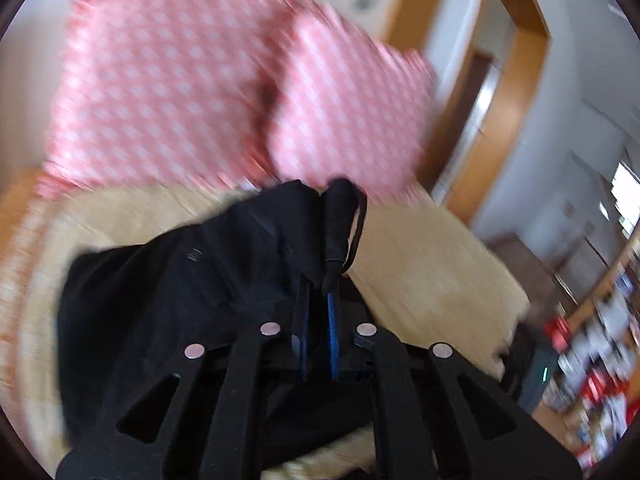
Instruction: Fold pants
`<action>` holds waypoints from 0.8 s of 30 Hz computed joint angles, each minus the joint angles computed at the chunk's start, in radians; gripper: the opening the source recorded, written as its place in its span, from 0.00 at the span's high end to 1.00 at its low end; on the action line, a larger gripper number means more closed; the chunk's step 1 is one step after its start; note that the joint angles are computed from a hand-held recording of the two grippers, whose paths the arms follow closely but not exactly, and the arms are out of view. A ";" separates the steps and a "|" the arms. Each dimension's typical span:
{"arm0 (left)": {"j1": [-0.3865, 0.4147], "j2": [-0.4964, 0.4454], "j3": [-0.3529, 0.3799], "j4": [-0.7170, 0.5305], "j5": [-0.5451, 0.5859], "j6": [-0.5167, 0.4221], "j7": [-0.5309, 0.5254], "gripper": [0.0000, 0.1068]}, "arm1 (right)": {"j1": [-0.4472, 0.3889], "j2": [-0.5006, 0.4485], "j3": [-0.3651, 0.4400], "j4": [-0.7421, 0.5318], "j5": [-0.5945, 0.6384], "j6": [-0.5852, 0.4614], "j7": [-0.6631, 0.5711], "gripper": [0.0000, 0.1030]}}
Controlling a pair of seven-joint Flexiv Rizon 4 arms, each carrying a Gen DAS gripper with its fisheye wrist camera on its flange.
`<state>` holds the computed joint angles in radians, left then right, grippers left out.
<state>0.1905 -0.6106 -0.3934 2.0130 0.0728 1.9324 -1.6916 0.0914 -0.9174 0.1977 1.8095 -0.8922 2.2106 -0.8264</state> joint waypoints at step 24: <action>-0.166 -0.170 0.046 -0.067 -0.044 -0.009 0.075 0.93 | 0.099 0.074 -0.084 0.055 0.408 -0.039 -0.216 0.45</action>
<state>0.0250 -0.7803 -0.3471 1.9456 0.0289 1.9235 -1.6162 0.1901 -0.8435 0.1137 1.8648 -0.4844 2.1713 -1.0424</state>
